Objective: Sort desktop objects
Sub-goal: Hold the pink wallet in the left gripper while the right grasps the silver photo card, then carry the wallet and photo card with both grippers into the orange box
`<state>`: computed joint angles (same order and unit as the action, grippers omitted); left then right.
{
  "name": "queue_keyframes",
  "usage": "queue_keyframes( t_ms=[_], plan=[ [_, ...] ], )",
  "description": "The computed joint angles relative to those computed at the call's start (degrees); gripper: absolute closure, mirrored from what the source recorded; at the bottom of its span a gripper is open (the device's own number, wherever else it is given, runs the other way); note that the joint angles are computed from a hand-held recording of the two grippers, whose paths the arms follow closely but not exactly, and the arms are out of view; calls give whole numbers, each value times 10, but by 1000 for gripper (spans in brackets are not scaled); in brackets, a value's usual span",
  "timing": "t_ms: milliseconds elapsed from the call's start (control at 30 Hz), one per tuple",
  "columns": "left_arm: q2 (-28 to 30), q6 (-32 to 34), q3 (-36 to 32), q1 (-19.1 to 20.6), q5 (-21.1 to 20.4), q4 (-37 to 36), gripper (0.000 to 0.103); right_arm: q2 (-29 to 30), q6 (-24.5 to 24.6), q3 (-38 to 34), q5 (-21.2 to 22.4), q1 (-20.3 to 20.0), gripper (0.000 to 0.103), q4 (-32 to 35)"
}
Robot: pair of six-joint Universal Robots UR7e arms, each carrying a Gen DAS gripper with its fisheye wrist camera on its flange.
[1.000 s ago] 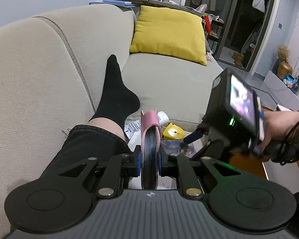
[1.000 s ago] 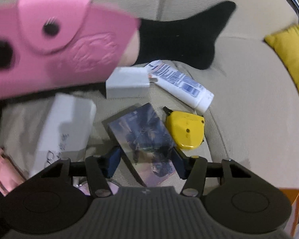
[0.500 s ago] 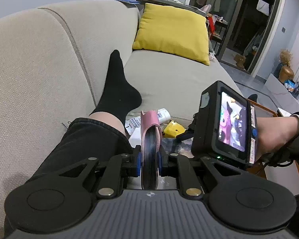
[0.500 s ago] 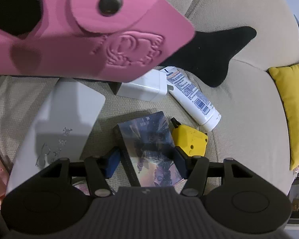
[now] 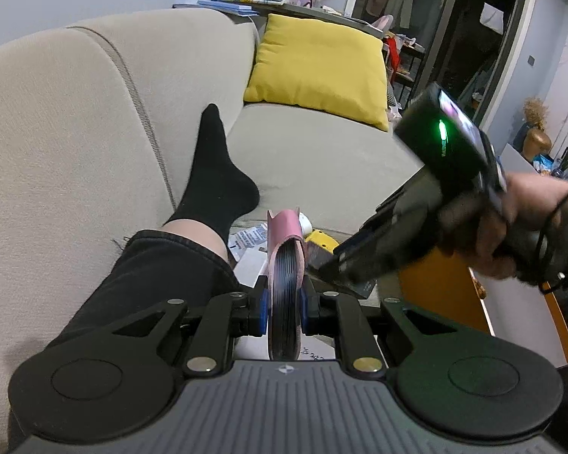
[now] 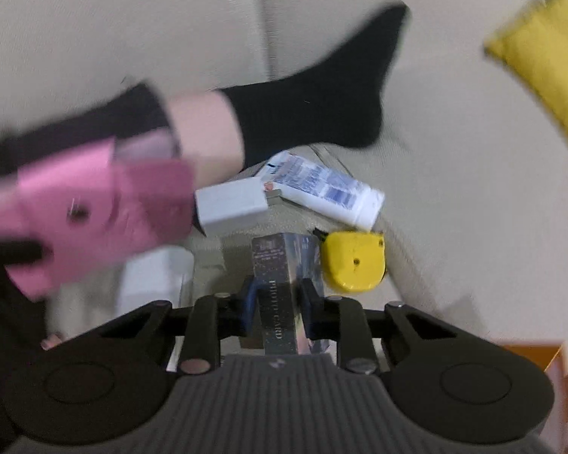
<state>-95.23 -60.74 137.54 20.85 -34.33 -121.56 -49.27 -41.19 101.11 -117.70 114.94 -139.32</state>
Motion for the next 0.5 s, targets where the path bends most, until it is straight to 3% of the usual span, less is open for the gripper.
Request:
queue_keyframes(
  t_ms=[67,133,200,300,500],
  plan=[
    [9,13,0,5,-4,-19,86,-1,44,-8,-2,-5,79,8],
    [15,26,1,11,-8,-37,86,4,52,-6,-14,-7,79,-14],
    [21,34,1,16,-11,-49,86,4,56,-7,-11,-9,78,-10],
    [32,42,-3,24,-15,-59,86,16,29,3,-49,-3,76,-41],
    [42,46,-5,24,-14,-72,86,-6,65,11,-12,-15,79,-23]
  ],
)
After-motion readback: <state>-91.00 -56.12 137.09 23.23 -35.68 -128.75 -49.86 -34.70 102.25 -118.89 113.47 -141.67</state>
